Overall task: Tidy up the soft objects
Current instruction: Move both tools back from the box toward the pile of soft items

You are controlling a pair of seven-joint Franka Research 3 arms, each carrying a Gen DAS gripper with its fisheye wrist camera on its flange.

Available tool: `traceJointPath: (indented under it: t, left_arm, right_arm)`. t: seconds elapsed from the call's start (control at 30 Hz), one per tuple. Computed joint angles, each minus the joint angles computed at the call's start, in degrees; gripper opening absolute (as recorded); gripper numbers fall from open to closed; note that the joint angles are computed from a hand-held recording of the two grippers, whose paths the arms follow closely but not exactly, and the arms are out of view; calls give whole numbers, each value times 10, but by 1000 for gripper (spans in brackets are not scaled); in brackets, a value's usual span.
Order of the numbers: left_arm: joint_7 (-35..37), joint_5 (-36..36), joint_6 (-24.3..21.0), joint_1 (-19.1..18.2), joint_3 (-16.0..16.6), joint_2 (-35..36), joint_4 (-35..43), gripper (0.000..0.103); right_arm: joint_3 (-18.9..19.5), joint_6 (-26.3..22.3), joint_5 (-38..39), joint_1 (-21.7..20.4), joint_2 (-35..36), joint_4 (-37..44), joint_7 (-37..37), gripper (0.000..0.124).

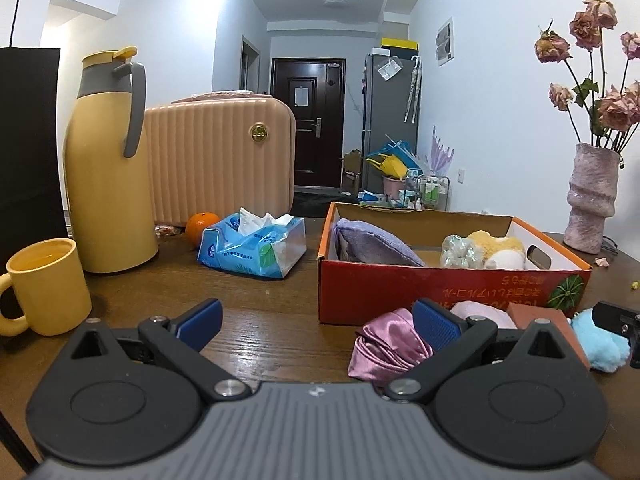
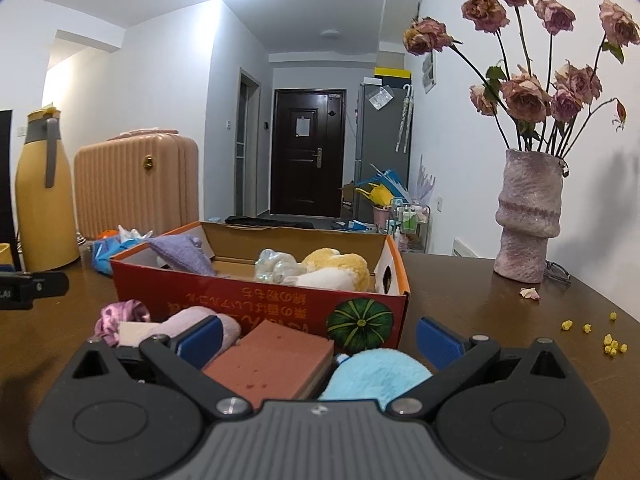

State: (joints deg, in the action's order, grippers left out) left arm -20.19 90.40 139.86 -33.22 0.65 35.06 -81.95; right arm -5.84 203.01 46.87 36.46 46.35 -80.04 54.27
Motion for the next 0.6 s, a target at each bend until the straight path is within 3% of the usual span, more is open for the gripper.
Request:
traceJointPath:
  t: [0.23, 0.6]
  left_arm:
    - [-13, 13, -4, -1, -6, -17, -23, 103]
    - [-12, 18, -7, 3, -14, -20, -29, 103]
  right_arm:
    - [47, 30, -44, -25, -29, -50, 6, 103]
    - [49, 25, -38, -19, -43, -69, -6, 103]
